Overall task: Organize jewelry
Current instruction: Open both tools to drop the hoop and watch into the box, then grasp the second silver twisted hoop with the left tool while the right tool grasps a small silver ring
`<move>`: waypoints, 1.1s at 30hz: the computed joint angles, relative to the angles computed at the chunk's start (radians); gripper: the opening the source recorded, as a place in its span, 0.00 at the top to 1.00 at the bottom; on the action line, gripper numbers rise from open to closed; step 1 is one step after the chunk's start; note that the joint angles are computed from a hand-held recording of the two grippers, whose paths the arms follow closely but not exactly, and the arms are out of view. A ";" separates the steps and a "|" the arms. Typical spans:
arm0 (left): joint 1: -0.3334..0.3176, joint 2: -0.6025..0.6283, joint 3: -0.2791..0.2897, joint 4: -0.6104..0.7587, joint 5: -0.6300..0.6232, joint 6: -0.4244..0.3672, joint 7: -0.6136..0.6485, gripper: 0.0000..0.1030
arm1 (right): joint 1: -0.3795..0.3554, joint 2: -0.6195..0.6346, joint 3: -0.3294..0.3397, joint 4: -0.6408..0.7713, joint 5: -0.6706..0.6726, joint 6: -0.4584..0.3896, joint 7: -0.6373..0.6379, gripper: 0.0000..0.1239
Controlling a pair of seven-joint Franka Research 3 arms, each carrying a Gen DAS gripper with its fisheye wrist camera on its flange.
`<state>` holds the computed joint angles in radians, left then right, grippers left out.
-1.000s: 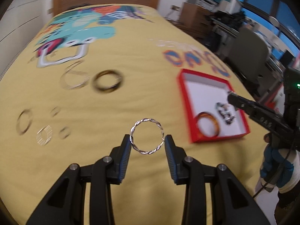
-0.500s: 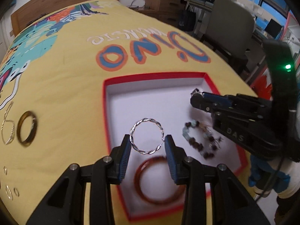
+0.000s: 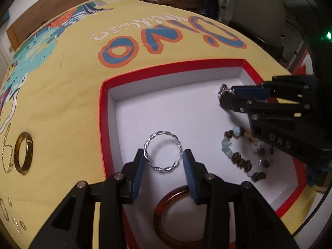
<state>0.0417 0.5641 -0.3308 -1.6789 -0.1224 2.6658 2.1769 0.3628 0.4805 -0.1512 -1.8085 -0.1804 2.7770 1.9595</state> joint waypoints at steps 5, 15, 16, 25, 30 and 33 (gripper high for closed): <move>0.001 0.002 -0.001 0.004 0.008 -0.007 0.010 0.65 | 0.003 -0.012 -0.003 -0.005 -0.019 -0.017 -0.007 0.82; 0.047 -0.059 -0.031 -0.047 -0.078 -0.019 0.063 0.65 | 0.068 -0.158 -0.077 -0.140 -0.202 0.005 0.218 0.71; 0.065 -0.078 -0.044 -0.065 -0.106 -0.013 0.085 0.65 | 0.071 -0.180 -0.080 -0.159 -0.232 0.003 0.252 0.71; 0.139 -0.285 -0.023 -0.249 -0.328 -0.034 0.280 0.65 | 0.067 -0.353 -0.018 -0.287 -0.446 -0.007 0.526 0.71; 0.153 -0.378 0.057 -0.338 -0.417 -0.039 0.364 0.65 | 0.060 -0.385 0.071 -0.292 -0.506 -0.011 0.617 0.71; 0.155 -0.415 0.116 -0.372 -0.450 -0.046 0.404 0.65 | 0.052 -0.386 0.123 -0.281 -0.542 -0.012 0.668 0.71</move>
